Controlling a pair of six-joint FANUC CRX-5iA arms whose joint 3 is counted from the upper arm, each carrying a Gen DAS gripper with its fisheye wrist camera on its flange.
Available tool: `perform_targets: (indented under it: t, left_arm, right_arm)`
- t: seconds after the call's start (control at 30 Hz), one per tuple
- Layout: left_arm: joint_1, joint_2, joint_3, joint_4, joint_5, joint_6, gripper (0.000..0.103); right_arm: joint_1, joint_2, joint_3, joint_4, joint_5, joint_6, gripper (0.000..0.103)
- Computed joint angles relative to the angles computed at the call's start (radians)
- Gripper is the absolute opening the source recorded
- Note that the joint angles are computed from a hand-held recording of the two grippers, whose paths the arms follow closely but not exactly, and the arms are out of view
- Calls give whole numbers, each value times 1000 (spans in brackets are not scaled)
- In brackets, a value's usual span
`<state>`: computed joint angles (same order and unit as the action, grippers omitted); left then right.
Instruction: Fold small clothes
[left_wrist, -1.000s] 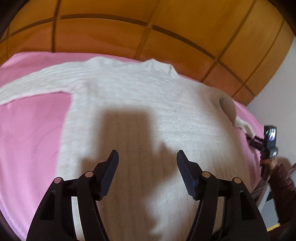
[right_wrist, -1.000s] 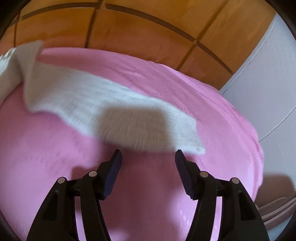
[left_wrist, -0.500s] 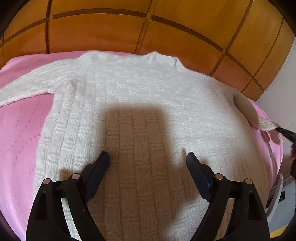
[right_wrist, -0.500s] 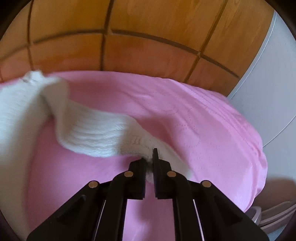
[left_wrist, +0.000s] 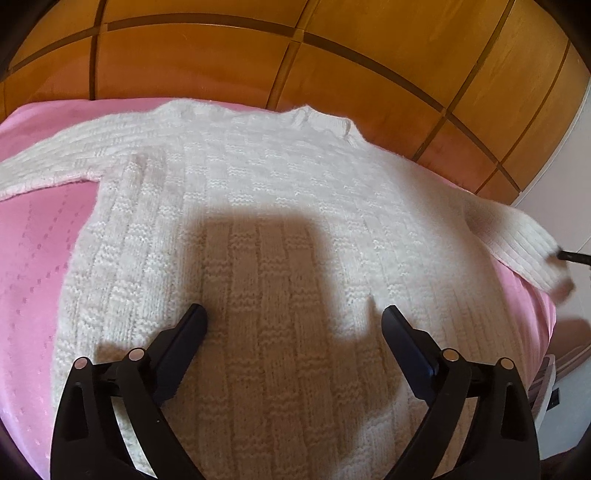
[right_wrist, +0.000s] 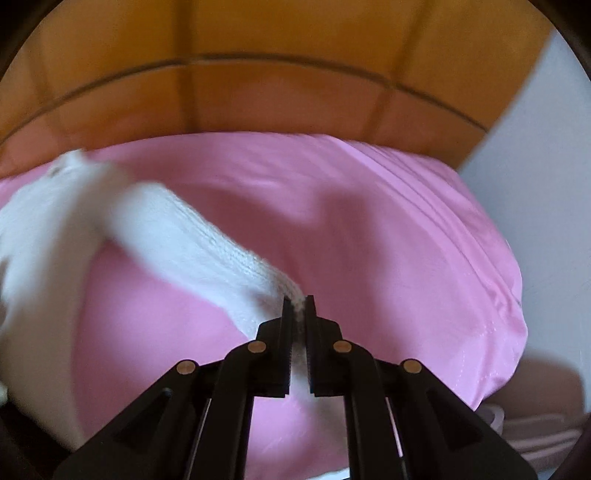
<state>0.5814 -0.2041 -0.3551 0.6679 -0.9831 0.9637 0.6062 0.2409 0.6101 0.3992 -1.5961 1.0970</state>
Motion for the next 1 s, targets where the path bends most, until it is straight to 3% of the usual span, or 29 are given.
perform_targets:
  t: [0.03,0.07,0.1,0.13,0.23,0.4,0.47,0.6,0.67,0.73,0.77,0.8,0.9,1.0]
  left_arm:
    - [-1,1,3,-2,-1,4,94]
    - [-2,3,5,-5,-2,7,94]
    - [-2,3,7,-9,-2,9,94]
    - [-5,3,9,-16,0,12,94]
    - [-10,1,10,-26,5,8,94]
    - [-11,0,-20,27,25,-57,99]
    - [-20,-1,-13,1,32,-49,99]
    - [-18,2,-8,-4,25,-53,99]
    - [-17,-1,-11,-2,28,-49,99]
    - [-22,-5,-15,-10,39,-43,99]
    - [-24,-7,-14,-17,43,-40,99]
    - [-26,-8,-14,-24,46,-39,99]
    - [-27,-6,-15,-19,48,-44,99]
    - [-24,-5,-26,6,52,-69,99]
  right_arm:
    - [-18,18,7,3,3,-22,7]
    - [-45,51,25,11,7,-66,19]
    - [-60,71,21,45,23,-130,43]
    - [-67,73,3,74,46,-179,52]
    - [-79,14,-126,130,173,-419,59]
    - [-105,-208,-401,-109,458,-649,60]
    - [-118,-266,-502,-194,563,-722,60]
    - [-145,-302,-632,-194,745,-877,58]
    - [-155,-282,-633,-152,779,-924,58]
    - [-154,-247,-579,-156,742,-912,47]
    - [-153,-222,-532,-161,696,-875,17]
    - [-142,-206,-501,-139,655,-849,6]
    - [-85,-269,-589,96,685,-930,5]
    - [-79,-278,-613,199,542,-996,5]
